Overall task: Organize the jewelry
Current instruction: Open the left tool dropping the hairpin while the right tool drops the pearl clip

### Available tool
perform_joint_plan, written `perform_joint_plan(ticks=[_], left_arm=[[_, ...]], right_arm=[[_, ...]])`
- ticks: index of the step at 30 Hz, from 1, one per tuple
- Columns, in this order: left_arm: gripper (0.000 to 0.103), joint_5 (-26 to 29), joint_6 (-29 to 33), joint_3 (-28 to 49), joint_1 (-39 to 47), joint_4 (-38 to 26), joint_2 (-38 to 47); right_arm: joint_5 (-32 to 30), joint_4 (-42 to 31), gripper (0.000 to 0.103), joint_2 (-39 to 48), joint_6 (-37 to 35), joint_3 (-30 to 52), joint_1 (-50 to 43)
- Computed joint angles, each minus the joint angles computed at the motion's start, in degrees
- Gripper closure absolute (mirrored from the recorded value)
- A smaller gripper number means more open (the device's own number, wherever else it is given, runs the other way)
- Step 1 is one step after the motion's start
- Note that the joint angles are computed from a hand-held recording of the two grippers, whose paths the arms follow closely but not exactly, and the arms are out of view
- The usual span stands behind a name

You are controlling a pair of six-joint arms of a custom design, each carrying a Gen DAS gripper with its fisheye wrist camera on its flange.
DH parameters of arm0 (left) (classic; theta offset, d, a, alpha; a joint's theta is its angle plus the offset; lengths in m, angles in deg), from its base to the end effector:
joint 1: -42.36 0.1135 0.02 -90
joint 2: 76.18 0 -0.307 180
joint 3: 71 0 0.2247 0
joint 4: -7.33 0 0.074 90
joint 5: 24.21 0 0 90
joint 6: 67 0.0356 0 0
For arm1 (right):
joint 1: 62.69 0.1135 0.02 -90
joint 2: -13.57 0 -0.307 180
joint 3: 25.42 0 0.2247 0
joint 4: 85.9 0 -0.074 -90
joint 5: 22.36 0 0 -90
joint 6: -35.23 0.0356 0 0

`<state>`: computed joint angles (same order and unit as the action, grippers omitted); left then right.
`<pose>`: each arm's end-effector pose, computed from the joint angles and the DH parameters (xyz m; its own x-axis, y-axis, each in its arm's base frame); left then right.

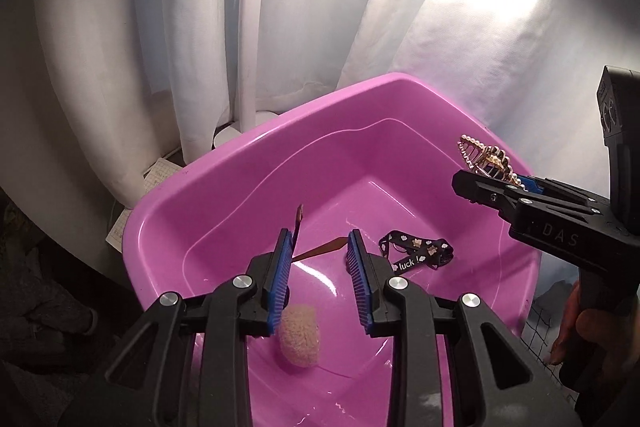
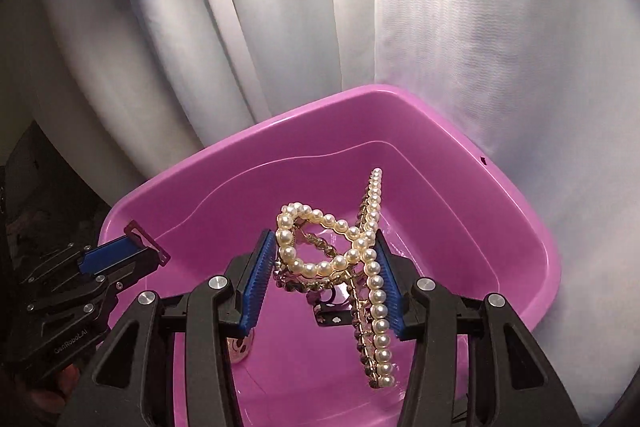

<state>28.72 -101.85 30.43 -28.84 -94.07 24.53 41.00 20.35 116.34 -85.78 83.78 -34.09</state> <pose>0.1114 -0.2608 0.3173 -0.4684 -0.6558 -0.5920 -0.7121 0.6769 -0.1864 0.3014 0.1825 0.3404 -0.3957 -0.7402 -0.5436 -0.9142 0.3741 0.1559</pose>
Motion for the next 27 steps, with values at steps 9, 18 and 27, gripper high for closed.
perform_joint_plan(ticks=[9, 18, 27], left_arm=[[0.074, 7.2, 4.7, -7.1, 5.2, 10.2, -2.6], [0.071, 8.5, 4.6, -6.9, 6.2, 10.4, -1.7], [0.028, 7.9, 3.2, -1.1, 5.3, 3.5, 1.4]], right_arm=[[4.7, -9.3, 0.056, 11.4, 2.0, 10.5, 2.1], [5.8, -9.3, 0.056, 14.5, 4.1, 13.5, 2.8], [6.8, -8.1, 0.042, 14.4, 6.8, 14.4, 4.7]])
